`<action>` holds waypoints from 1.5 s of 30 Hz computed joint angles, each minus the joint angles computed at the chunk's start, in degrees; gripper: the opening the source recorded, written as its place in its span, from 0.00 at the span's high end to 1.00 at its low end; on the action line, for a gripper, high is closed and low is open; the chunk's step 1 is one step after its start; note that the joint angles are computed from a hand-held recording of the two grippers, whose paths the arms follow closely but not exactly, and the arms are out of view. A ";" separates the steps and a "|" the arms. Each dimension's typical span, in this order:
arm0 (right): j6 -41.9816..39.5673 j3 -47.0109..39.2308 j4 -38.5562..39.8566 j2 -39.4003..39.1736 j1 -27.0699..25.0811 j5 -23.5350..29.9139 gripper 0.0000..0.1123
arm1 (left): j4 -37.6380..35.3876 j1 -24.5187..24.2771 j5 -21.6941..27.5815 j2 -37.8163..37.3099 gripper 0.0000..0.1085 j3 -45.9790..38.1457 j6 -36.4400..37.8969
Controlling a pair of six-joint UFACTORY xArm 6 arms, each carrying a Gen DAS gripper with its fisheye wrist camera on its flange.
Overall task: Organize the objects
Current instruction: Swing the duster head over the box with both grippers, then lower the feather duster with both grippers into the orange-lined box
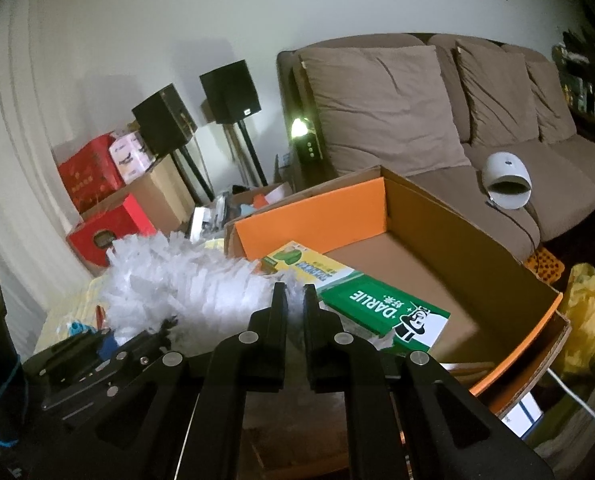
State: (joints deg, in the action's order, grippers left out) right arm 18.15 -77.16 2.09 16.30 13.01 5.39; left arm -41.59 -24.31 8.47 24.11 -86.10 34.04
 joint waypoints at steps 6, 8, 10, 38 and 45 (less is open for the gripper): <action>1.09 0.21 4.89 -0.04 -0.90 1.11 0.65 | -0.74 0.17 -0.52 -0.27 0.86 0.34 0.38; -1.08 0.31 7.63 -0.29 -0.88 1.37 0.57 | -0.50 0.31 -0.79 -0.19 0.86 0.18 -0.10; -3.74 0.33 9.11 -0.65 -0.69 1.74 0.56 | -0.04 0.52 -0.67 -0.03 0.86 -0.21 -1.01; -13.75 -3.30 10.71 2.58 2.37 5.74 0.80 | 10.57 2.40 0.87 2.73 0.87 -4.80 -11.33; -8.51 -1.45 5.92 1.11 1.63 2.29 0.90 | 11.45 1.39 -2.13 3.20 0.87 -5.73 -10.66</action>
State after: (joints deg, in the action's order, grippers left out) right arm 9.64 -78.61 8.01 17.42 14.65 7.68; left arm -30.13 -22.93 6.34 27.31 -91.83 23.38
